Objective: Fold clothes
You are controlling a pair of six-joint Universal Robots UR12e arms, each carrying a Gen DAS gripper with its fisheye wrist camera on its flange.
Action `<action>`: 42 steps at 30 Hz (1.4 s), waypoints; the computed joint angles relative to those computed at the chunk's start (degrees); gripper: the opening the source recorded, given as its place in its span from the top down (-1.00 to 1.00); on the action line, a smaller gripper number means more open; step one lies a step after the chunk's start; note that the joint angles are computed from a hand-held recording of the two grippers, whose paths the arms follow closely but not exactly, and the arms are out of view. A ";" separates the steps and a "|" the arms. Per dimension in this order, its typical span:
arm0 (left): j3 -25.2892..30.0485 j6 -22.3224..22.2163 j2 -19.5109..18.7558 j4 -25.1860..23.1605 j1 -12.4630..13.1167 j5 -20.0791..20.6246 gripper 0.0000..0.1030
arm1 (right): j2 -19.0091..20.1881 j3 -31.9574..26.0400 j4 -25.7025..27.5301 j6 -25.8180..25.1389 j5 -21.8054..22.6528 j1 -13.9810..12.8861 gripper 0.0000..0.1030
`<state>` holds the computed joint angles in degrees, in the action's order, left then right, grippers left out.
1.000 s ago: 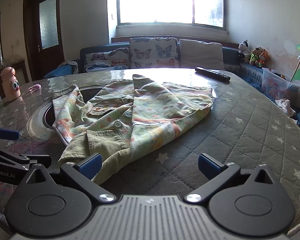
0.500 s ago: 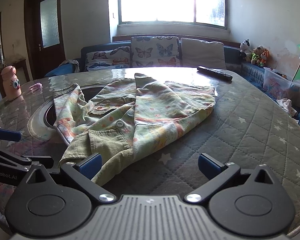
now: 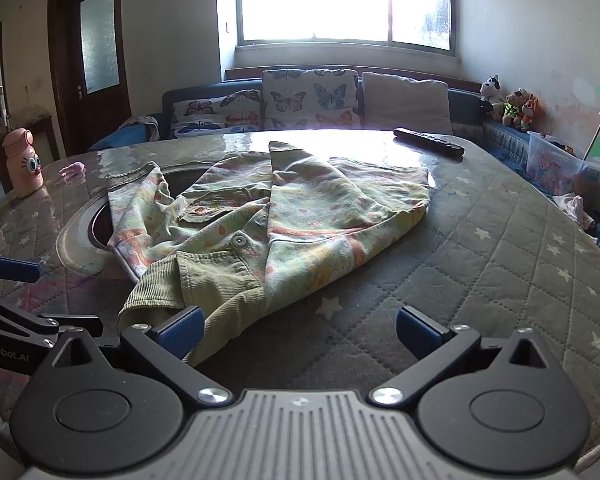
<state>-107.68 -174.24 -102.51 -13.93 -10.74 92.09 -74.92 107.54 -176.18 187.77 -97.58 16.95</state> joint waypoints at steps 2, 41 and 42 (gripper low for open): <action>-0.13 0.08 0.10 -0.06 0.05 0.04 -1.00 | -0.10 0.14 0.13 0.05 -0.14 0.00 -1.00; -0.71 0.88 0.45 -0.38 -0.53 1.10 -1.00 | -1.36 2.04 -0.17 -0.20 -0.45 0.15 -1.00; -0.68 0.93 0.43 -0.42 -0.54 1.10 -1.00 | -1.34 1.99 -0.08 -0.18 -0.44 0.15 -1.00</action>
